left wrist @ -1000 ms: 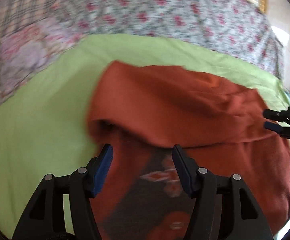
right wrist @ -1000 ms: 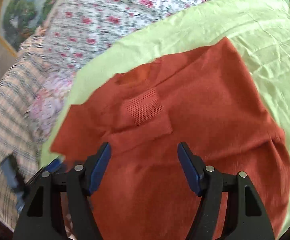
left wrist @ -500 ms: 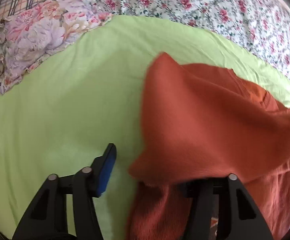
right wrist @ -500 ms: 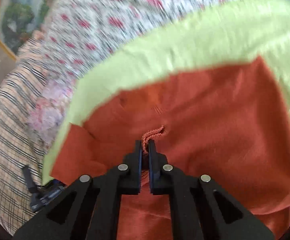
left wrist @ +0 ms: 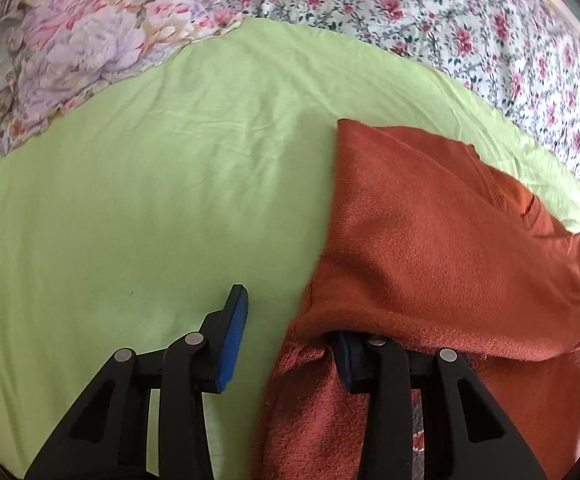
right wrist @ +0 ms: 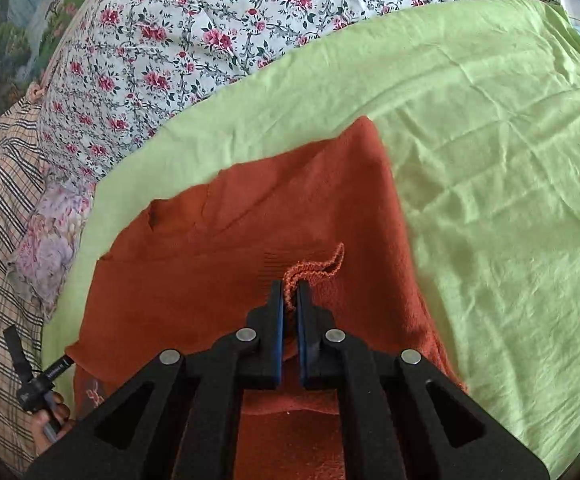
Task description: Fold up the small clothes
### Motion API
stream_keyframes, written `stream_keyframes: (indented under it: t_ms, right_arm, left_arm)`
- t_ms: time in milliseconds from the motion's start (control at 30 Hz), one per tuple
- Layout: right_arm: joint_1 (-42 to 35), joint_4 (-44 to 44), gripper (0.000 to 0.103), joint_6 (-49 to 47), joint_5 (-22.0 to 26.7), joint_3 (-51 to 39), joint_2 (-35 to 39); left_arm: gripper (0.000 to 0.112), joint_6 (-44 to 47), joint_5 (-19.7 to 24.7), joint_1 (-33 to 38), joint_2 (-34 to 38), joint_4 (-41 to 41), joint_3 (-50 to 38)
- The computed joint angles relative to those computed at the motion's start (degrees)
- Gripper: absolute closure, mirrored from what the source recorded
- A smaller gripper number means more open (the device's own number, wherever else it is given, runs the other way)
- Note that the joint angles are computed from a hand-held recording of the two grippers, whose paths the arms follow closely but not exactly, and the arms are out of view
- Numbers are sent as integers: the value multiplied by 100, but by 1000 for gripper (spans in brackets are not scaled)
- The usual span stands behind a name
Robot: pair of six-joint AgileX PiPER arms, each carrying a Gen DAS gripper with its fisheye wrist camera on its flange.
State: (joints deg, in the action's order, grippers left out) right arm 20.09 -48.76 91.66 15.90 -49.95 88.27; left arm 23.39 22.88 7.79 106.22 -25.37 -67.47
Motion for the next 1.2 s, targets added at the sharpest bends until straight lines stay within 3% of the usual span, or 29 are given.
stream_keyframes:
  t_ms: [100, 200, 300, 400, 467, 567, 600, 667, 767, 833, 967, 1000, 1100, 1200]
  right_arm:
    - [109, -456, 97, 383, 78, 11, -148]
    - [419, -938, 97, 520, 548, -246, -174]
    - [482, -409, 97, -147, 938, -440, 16]
    - [353, 256, 96, -677, 982, -464, 340]
    - [443, 15, 93, -254, 1092, -345, 281]
    - [947, -540, 89, 611, 2057, -413, 96]
    - [1115, -713, 89, 763, 2128, -406, -11]
    - [1200, -597, 89, 379, 1817, -523, 51]
    - [966, 525, 89, -829, 1483, -828, 485]
    - [770, 843, 90, -931, 1214, -639, 475]
    - [1126, 416, 88, -179, 1784, -283, -148]
    - [1270, 283, 83, 41, 1795, -94, -406]
    - [1806, -136, 58, 674, 2068, 378, -1085]
    - [2592, -538, 56, 1355, 2528, 751, -1567]
  left_arm:
    - [73, 183, 56, 73, 24, -269, -15]
    - [72, 380, 97, 122, 37, -500, -11]
    - [71, 434, 86, 114, 34, -502, 6]
    - [70, 577, 184, 177, 41, -643, -16]
    - [70, 697, 260, 237, 49, -772, -32]
    - [70, 466, 144, 140, -3, -494, 33]
    - [70, 292, 85, 82, -26, -290, 59]
    - [70, 207, 78, 71, -52, -189, 82]
    - [70, 530, 330, 246, -67, -531, 47]
    - [70, 715, 444, 335, -147, -615, 108]
    - [71, 842, 491, 394, -555, -449, 513]
    - [71, 1001, 486, 426, -718, -506, 687]
    - [67, 1912, 782, 710, -1184, -1101, 1193]
    - [61, 2707, 1088, 1067, -1657, -1484, 1733]
